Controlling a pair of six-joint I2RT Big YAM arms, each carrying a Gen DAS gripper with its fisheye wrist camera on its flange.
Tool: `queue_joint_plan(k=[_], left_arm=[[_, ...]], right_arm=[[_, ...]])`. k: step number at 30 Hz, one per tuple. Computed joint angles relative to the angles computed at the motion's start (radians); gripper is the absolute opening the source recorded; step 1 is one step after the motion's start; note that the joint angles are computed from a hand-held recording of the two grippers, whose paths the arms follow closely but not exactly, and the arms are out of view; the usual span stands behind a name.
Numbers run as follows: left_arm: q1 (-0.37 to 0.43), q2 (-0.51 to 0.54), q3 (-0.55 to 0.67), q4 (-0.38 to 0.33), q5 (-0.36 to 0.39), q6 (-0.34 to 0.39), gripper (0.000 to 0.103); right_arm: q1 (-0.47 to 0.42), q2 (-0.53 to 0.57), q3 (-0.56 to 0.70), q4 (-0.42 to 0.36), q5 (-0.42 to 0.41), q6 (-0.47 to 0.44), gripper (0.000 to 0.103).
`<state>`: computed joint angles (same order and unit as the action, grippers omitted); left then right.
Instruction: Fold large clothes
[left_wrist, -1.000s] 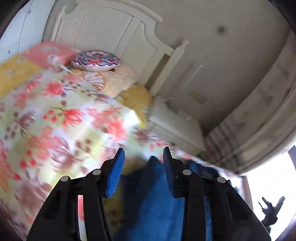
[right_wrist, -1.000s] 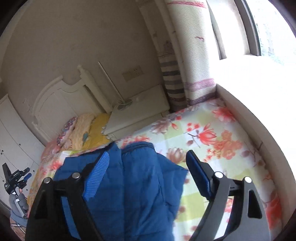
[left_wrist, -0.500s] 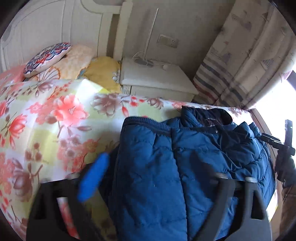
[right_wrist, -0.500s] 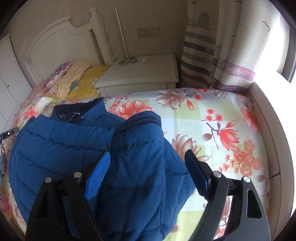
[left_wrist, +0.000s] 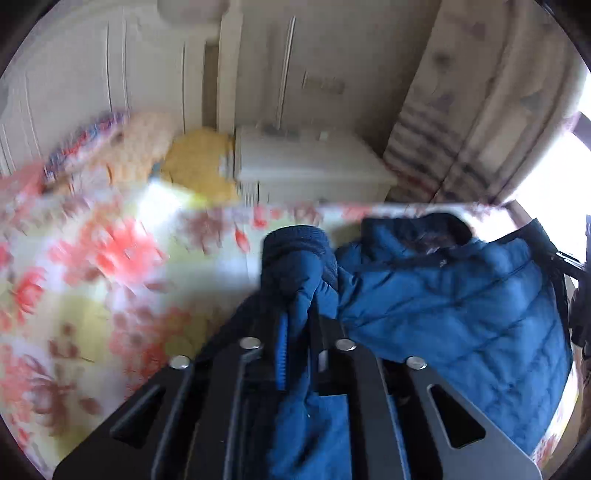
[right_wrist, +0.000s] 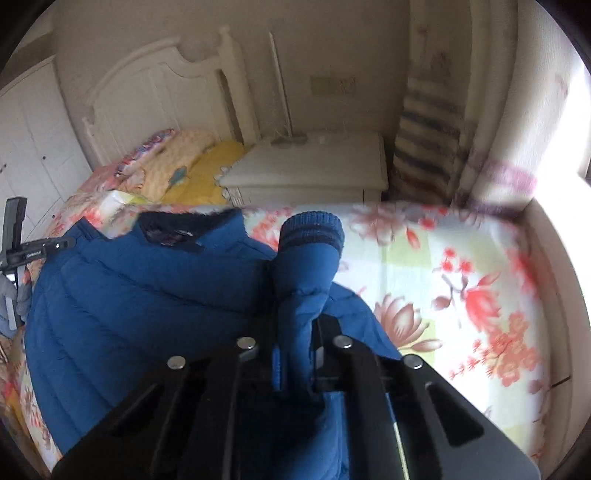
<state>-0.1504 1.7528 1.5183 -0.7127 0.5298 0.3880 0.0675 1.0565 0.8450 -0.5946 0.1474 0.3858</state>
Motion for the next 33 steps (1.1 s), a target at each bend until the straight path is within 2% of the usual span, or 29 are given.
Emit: queue_joint_plan(k=[1, 2, 4, 6, 9, 10, 11, 12, 13, 14, 16, 17, 18, 19, 20, 21, 22, 23, 24, 25, 26, 27, 28, 29, 30, 31, 33], left_arm=[[0.02, -0.023, 0.0, 0.01, 0.028, -0.014, 0.008], [0.045, -0.017, 0.044, -0.03, 0.089, -0.05, 0.008], [0.057, 0.026, 0.155, -0.128, 0.127, -0.091, 0.008], [0.034, 0.085, 0.258, -0.199, 0.069, -0.124, 0.008], [-0.025, 0.206, 0.376, -0.249, -0.096, -0.173, 0.008], [-0.042, 0.246, 0.386, -0.236, -0.14, -0.195, 0.009], [-0.051, 0.27, 0.377, -0.213, -0.169, -0.207, 0.012], [-0.057, 0.287, 0.357, -0.184, -0.191, -0.216, 0.024], [-0.058, 0.296, 0.321, -0.145, -0.199, -0.236, 0.03], [-0.055, 0.287, 0.29, -0.098, -0.197, -0.253, 0.031], [-0.044, 0.278, 0.273, -0.072, -0.182, -0.27, 0.034], [-0.04, 0.281, 0.278, -0.077, -0.18, -0.275, 0.036], [-0.034, 0.282, 0.282, -0.081, -0.171, -0.286, 0.04], [-0.028, 0.273, 0.272, -0.068, -0.178, -0.303, 0.05], [-0.017, 0.249, 0.246, -0.034, -0.167, -0.326, 0.051], [0.009, 0.206, 0.196, 0.025, -0.115, -0.346, 0.057], [0.03, 0.166, 0.153, 0.061, -0.07, -0.352, 0.071], [0.056, 0.123, 0.105, 0.099, -0.027, -0.346, 0.081], [0.098, 0.053, 0.023, 0.163, 0.017, -0.321, 0.098], [0.131, 0.004, -0.039, 0.203, 0.065, -0.287, 0.099], [0.169, -0.039, -0.091, 0.207, 0.118, -0.223, 0.099], [0.194, -0.063, -0.117, 0.183, 0.147, -0.166, 0.099], [0.23, -0.092, -0.155, 0.138, 0.179, -0.079, 0.099], [0.261, -0.118, -0.196, 0.093, 0.198, 0.007, 0.099], [0.279, -0.134, -0.226, 0.063, 0.208, 0.065, 0.099], [0.303, -0.154, -0.269, 0.013, 0.212, 0.153, 0.099], [0.327, -0.178, -0.333, -0.035, 0.215, 0.258, 0.099]], right_arm=[[0.002, -0.031, 0.012, -0.009, 0.002, -0.009, 0.007], [-0.009, -0.044, 0.037, -0.03, 0.001, -0.011, 0.007], [-0.05, -0.006, 0.094, -0.071, -0.005, -0.014, 0.007], [-0.116, 0.092, 0.144, -0.083, -0.057, 0.016, 0.007], [-0.161, 0.262, 0.179, -0.102, -0.069, 0.059, 0.009], [-0.167, 0.324, 0.172, -0.096, -0.085, 0.091, 0.01], [-0.165, 0.349, 0.152, -0.079, -0.083, 0.106, 0.018], [-0.164, 0.349, 0.12, -0.03, -0.076, 0.12, 0.025], [-0.175, 0.326, 0.08, 0.031, -0.099, 0.145, 0.025], [-0.179, 0.315, 0.067, 0.043, -0.113, 0.157, 0.025], [-0.185, 0.305, 0.064, 0.026, -0.101, 0.15, 0.033], [-0.184, 0.306, 0.069, 0.009, -0.083, 0.154, 0.048], [-0.188, 0.293, 0.068, -0.004, -0.082, 0.164, 0.056], [-0.19, 0.275, 0.064, -0.008, -0.092, 0.173, 0.057], [-0.195, 0.228, 0.043, -0.002, -0.117, 0.186, 0.057], [-0.197, 0.158, 0.008, 0.011, -0.143, 0.191, 0.06], [-0.194, 0.069, -0.031, 0.01, -0.155, 0.178, 0.063], [-0.178, -0.005, -0.062, -0.002, -0.147, 0.161, 0.069], [-0.158, -0.084, -0.089, -0.03, -0.132, 0.139, 0.076], [-0.133, -0.16, -0.113, -0.069, -0.114, 0.12, 0.078], [-0.096, -0.254, -0.143, -0.128, -0.091, 0.107, 0.081], [-0.058, -0.334, -0.17, -0.18, -0.072, 0.111, 0.081], [-0.016, -0.404, -0.197, -0.221, -0.057, 0.127, 0.081], [0.048, -0.48, -0.229, -0.268, -0.039, 0.162, 0.082], [0.112, -0.539, -0.257, -0.307, -0.017, 0.203, 0.082], [0.205, -0.584, -0.285, -0.341, 0.024, 0.266, 0.082], [0.345, -0.597, -0.311, -0.376, 0.101, 0.355, 0.081]])
